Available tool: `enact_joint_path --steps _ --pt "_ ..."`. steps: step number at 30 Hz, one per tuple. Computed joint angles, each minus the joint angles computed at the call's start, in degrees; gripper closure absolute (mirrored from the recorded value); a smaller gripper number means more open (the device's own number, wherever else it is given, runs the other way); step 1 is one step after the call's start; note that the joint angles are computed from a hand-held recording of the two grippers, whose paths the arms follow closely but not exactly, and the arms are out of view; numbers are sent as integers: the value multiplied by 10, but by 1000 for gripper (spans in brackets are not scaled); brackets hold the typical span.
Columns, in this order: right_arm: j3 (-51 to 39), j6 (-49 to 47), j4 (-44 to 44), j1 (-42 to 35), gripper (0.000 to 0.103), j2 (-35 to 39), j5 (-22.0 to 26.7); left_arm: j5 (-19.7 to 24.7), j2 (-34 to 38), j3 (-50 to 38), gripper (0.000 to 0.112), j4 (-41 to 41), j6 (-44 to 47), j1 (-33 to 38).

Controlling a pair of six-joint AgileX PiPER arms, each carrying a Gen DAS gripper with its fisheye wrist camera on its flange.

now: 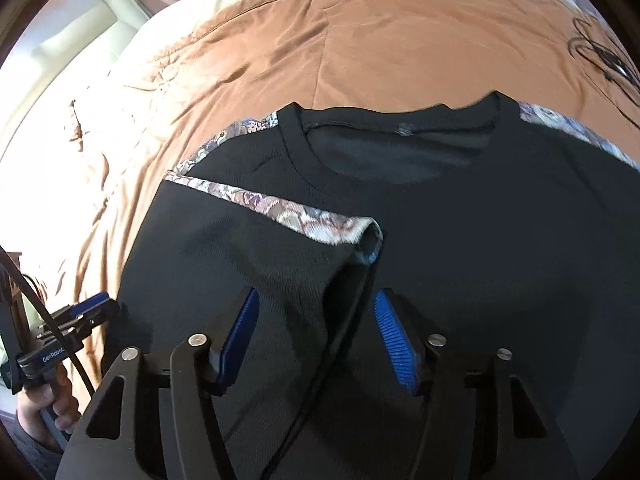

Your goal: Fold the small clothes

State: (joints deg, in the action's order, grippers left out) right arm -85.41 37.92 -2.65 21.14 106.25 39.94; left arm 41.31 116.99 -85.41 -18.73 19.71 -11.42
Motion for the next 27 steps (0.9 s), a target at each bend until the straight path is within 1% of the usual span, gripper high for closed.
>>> enact_joint_path --steps 4,8,11,12,13,15,19,21,22,23,24,27 --pt "-65 40 -92 21 59 55 64 -2 40 -40 64 31 -41 -13" --pt "-81 84 -165 30 60 66 94 -12 61 -65 64 71 -89 -19" --pt "-70 114 -179 22 60 58 96 -21 62 -71 64 197 -196 -38" --pt "-65 118 -175 18 60 53 97 -17 62 -74 64 223 -220 -39" --pt "-62 119 -172 18 60 49 99 -14 61 -73 64 226 -227 -38" --pt "-48 122 -168 19 60 34 94 -8 49 -63 64 183 -198 -24" --pt "17 127 -155 17 60 -28 62 -16 6 -19 64 171 -185 -22" --pt "46 126 -151 19 51 -61 57 -15 -20 4 64 145 -162 -22" --pt "65 126 -148 19 40 -83 52 -15 -36 19 64 139 -153 -21" --pt "84 127 -149 20 32 -105 47 -14 -47 26 64 139 -154 -27" --pt "106 134 -155 22 30 -126 41 -12 -63 38 64 138 -152 -32" --pt "160 152 -169 35 25 -191 47 -1 -89 52 64 123 -150 -48"
